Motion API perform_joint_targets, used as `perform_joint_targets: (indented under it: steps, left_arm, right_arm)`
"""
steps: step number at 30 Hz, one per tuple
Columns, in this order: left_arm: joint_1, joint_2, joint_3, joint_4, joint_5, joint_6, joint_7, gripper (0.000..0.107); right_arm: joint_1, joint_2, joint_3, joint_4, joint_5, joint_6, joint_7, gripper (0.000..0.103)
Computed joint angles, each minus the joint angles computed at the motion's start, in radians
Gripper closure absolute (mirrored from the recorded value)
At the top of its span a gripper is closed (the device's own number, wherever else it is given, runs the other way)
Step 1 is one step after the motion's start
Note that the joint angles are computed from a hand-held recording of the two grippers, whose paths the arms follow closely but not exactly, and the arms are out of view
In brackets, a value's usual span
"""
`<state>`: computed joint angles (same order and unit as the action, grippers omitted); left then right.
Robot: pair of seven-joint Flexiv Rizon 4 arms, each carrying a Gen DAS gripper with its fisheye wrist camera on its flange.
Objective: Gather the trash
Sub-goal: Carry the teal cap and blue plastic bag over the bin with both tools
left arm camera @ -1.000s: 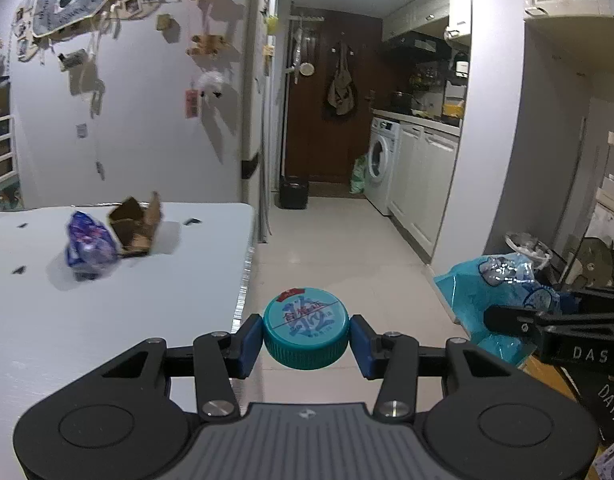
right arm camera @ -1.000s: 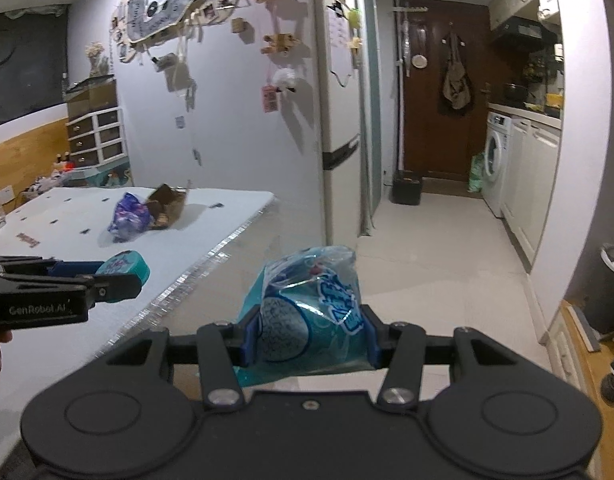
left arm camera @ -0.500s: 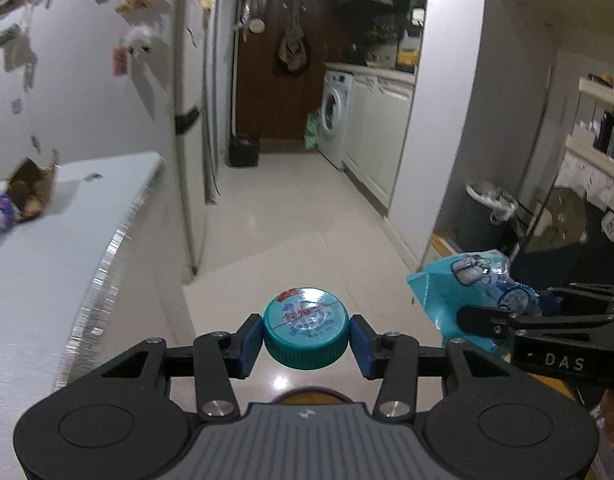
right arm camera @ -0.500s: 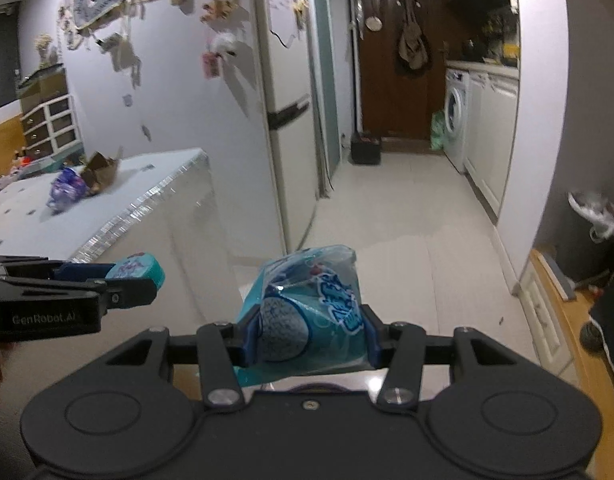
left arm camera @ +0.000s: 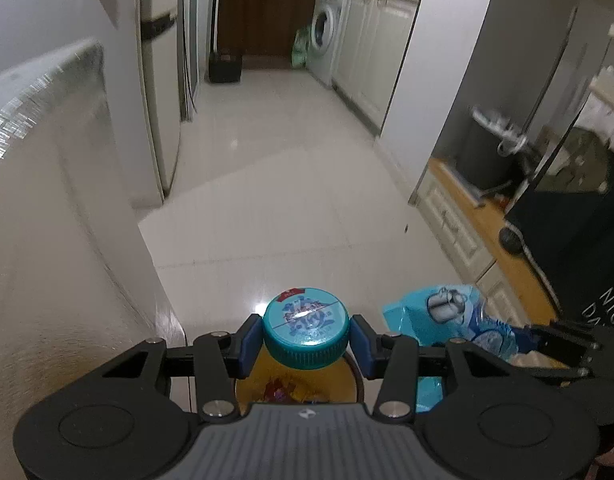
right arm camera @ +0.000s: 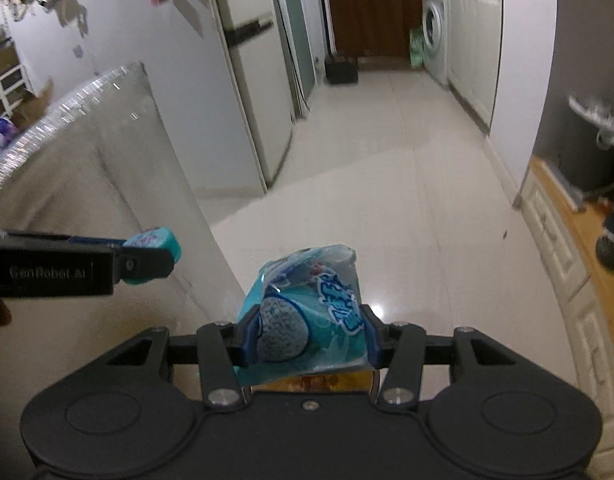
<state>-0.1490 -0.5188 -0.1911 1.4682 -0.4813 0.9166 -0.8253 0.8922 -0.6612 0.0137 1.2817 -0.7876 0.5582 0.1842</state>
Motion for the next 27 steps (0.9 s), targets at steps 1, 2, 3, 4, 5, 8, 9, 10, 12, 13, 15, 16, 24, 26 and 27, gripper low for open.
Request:
perform_joint_targets:
  steps: [1,2,3,4,5,8,9,10,12,13,15,16,24,26,27]
  left_arm:
    - [-0.01,-0.025,0.01,-0.031,0.023,-0.016,-0.014,0.059]
    - [-0.018,-0.047,0.017,-0.057,0.043,-0.029,-0.026,0.059]
    - [-0.026,-0.069,0.025,-0.084,0.063,-0.045,-0.039,0.059]
    - [-0.032,-0.091,0.029,-0.11,0.08,-0.061,-0.05,0.059]
    - [-0.037,-0.111,0.033,-0.133,0.095,-0.077,-0.061,0.059]
    - [-0.048,-0.167,0.041,-0.198,0.129,-0.12,-0.089,0.059]
    - [-0.051,-0.186,0.042,-0.22,0.138,-0.133,-0.097,0.059]
    - [-0.051,-0.207,0.041,-0.241,0.143,-0.146,-0.101,0.059]
    - [-0.055,-0.24,0.045,-0.279,0.158,-0.174,-0.113,0.059]
    - [-0.057,-0.259,0.045,-0.297,0.164,-0.184,-0.114,0.059]
    - [-0.064,-0.289,0.046,-0.328,0.173,-0.201,-0.125,0.059]
    - [-0.064,-0.3,0.047,-0.34,0.176,-0.209,-0.13,0.059]
    - [-0.061,-0.386,0.039,-0.422,0.167,-0.288,-0.177,0.059]
    - [-0.061,-0.401,0.035,-0.432,0.164,-0.318,-0.181,0.058]
    - [-0.062,-0.404,0.034,-0.431,0.164,-0.326,-0.182,0.058]
  right_arm:
    - [-0.011,-0.009,0.005,0.003,0.014,0.014,0.003,0.052]
    - [-0.02,-0.017,0.009,0.008,0.028,0.031,0.008,0.052]
    - [-0.03,-0.027,0.014,0.011,0.047,0.048,0.012,0.052]
    - [-0.039,-0.038,0.018,0.008,0.067,0.059,0.009,0.052]
    - [-0.048,-0.053,0.024,-0.004,0.091,0.063,-0.003,0.052]
    - [-0.071,-0.089,0.034,-0.024,0.153,0.086,-0.049,0.052]
    - [-0.076,-0.099,0.035,-0.032,0.171,0.087,-0.063,0.052]
    - [-0.082,-0.11,0.035,-0.041,0.189,0.089,-0.076,0.052]
    - [-0.092,-0.128,0.037,-0.046,0.221,0.106,-0.094,0.052]
    - [-0.097,-0.135,0.039,-0.049,0.239,0.11,-0.104,0.052]
    - [-0.106,-0.155,0.046,-0.063,0.274,0.109,-0.131,0.051]
    - [-0.11,-0.163,0.047,-0.066,0.287,0.116,-0.144,0.051]
    - [-0.126,-0.193,0.047,-0.1,0.357,0.105,-0.206,0.051]
    - [-0.128,-0.199,0.051,-0.107,0.371,0.093,-0.225,0.051]
    - [-0.128,-0.2,0.053,-0.106,0.376,0.095,-0.231,0.051]
